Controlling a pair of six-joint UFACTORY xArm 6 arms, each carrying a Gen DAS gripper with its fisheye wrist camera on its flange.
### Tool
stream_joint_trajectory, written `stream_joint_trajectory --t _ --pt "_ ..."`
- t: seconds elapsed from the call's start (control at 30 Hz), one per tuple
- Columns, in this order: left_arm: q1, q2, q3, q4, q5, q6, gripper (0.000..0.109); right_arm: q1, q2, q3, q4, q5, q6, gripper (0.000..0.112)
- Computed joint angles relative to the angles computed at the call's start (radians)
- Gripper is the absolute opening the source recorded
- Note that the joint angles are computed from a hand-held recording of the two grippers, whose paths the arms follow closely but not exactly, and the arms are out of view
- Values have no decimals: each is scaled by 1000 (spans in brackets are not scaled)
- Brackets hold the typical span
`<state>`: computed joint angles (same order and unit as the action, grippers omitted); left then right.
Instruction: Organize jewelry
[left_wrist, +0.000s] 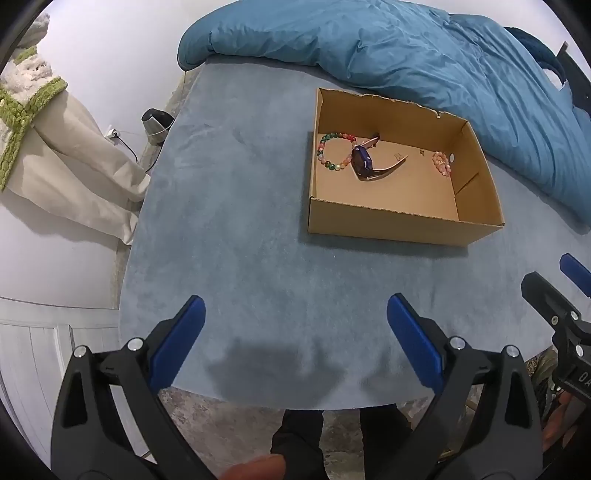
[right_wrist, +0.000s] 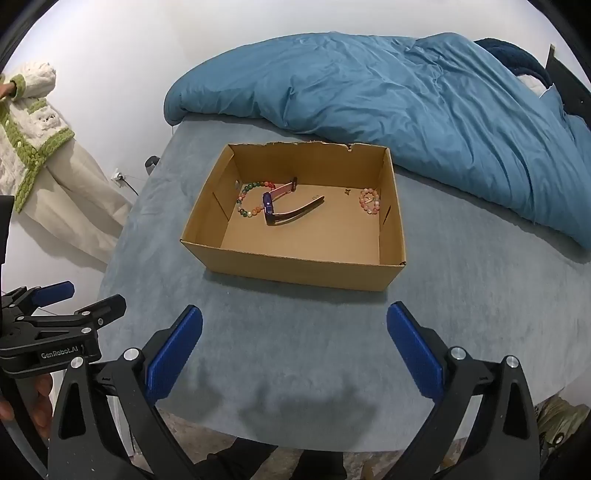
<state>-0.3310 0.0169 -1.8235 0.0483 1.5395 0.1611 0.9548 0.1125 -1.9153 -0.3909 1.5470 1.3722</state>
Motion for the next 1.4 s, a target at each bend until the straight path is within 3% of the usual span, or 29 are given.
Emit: stream_joint_trajectory --t 1.2,1.4 --pt "-17 11 11 2 3 -27 95 -30 27 -2 35 -24 -27 97" --pt "-29 28 10 14 -16 -38 95 -50 -13 58 39 -44 -22 97"
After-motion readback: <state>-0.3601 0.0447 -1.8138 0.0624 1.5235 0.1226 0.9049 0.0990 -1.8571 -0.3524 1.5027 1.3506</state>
